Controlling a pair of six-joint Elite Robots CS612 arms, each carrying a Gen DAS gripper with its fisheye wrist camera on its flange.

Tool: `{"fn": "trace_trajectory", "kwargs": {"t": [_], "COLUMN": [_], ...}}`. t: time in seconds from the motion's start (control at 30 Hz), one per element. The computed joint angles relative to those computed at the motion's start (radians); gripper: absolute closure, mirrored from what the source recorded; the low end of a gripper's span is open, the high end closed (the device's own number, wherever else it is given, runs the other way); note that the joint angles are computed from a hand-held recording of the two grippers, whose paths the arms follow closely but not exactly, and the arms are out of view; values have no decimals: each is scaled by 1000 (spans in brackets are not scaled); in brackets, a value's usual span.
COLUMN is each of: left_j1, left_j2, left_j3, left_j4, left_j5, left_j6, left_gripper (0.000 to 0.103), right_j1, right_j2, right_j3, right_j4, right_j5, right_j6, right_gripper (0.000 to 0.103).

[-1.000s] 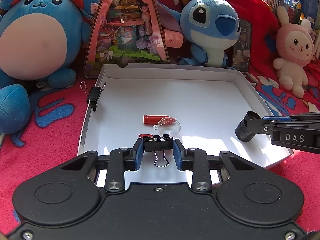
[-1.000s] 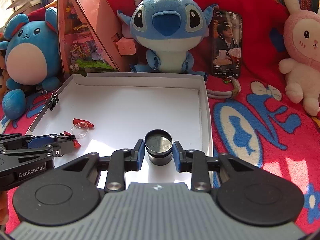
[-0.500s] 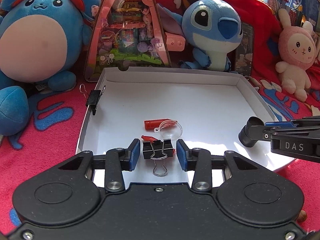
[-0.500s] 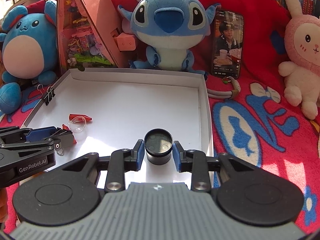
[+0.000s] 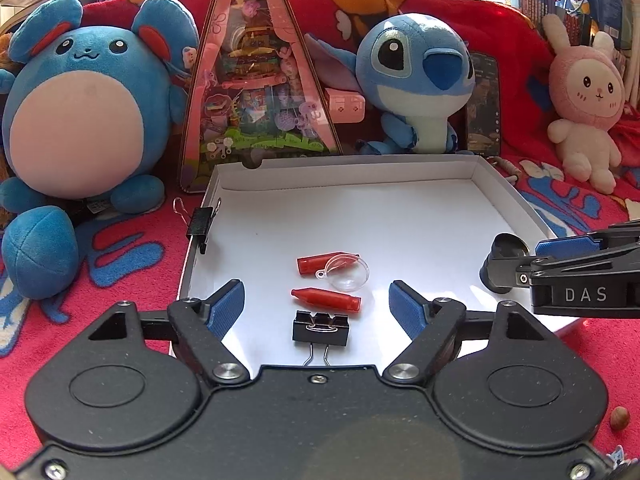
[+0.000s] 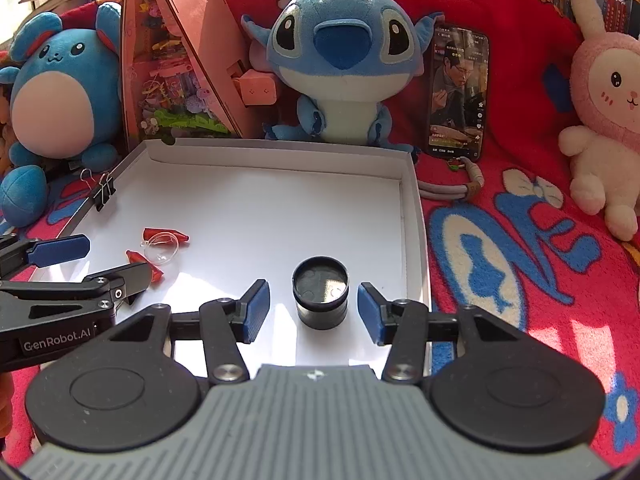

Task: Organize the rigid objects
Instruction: 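Carry binder clip and lid into the white tray and open both tools, then lift both open tools out of the tray toward the hazelnuts on the blanket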

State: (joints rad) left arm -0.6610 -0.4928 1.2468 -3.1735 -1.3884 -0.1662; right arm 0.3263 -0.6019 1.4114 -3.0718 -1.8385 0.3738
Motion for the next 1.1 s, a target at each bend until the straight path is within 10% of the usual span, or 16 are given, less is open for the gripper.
{"fn": "trace_trajectory", "kwargs": {"t": [1.1], "left_j1": [-13], "left_j2": [-117], "left_j3": [265], "left_j4": [-198], "left_j5": [-150], "left_j6": [22], "left_gripper": [14], "right_j1": [51], "right_j2": [-78], "right_j3": [252], "right_j4": [-416], "right_j5": [-41], "right_j6": [-116], "right_gripper": [2]}}
